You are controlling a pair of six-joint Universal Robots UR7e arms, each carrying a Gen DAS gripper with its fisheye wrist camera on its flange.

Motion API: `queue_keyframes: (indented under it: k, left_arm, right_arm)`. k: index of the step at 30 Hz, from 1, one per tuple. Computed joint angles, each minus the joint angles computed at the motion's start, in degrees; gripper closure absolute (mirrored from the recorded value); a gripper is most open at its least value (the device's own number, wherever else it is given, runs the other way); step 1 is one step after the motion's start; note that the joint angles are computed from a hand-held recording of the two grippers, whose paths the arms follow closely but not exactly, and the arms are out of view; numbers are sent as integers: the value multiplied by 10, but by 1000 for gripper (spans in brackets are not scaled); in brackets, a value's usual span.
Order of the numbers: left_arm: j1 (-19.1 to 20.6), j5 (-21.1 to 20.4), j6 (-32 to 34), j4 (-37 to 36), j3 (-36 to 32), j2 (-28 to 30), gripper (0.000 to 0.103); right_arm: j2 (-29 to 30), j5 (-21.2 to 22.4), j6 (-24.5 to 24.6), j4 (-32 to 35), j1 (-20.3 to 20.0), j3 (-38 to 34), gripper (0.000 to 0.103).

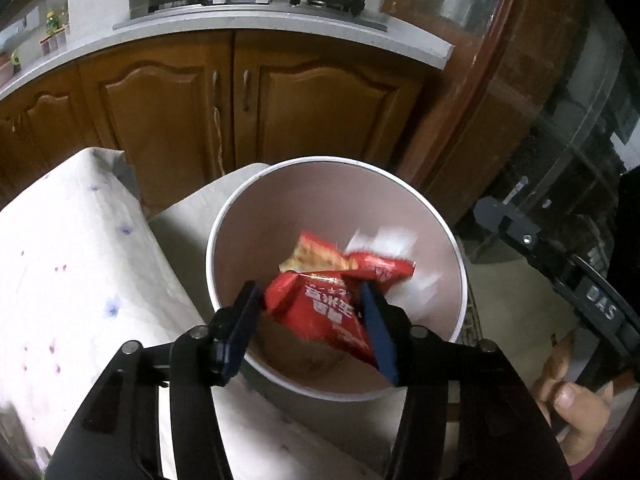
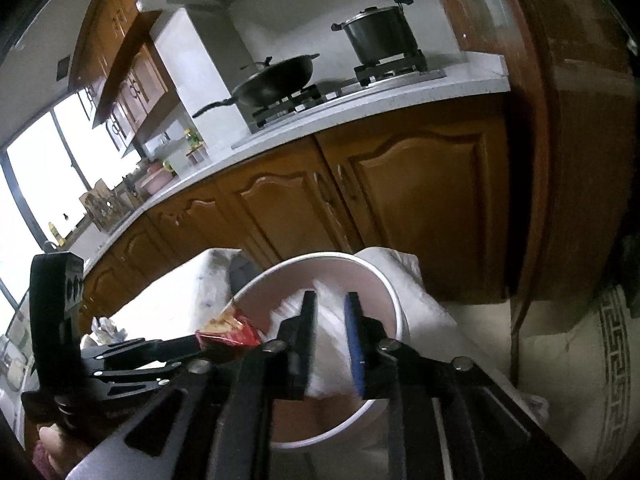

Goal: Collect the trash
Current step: 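Open both tools to drop the chip bag and tissue into the bin, then move both tools back over the table toward the white foam block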

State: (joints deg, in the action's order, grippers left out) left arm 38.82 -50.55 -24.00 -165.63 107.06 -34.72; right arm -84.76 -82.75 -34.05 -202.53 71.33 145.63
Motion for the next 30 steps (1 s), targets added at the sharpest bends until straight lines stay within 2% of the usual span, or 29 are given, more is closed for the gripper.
queue_keyframes:
  k: [1,2,6,8,10,14,22,30]
  left_arm:
    - [0,1,-1,0,1,-1,47]
    - [0,1,-2,-4,5,-3,47]
    - [-2,1,-13,-11,14,-11,40]
    - [-6,8,-20,-15,23,-16,32]
    - [-11,11,-26,-20,33,-23,32]
    - [-19,14,-42,-38,61,-43,32]
    - [-58,52,-94,-72,153,-109,31]
    - [-108,111,-197,-52,273,-209,31]
  right_arm:
    - [2,1,1,-1,0,-1,57]
    - [1,3,2,-4,-2,1,52]
    - [-3,10,8,-5,-7,5,51]
    - [-8,17,13,-4,-10,9,42]
    - [-10,21,17,-10,-11,12,31]
    - [-19,33,22,-21,-12,26,30]
    - [-48,53,30,-29,-1,59,21]
    - [-31,44,36,-39,41,81,21]
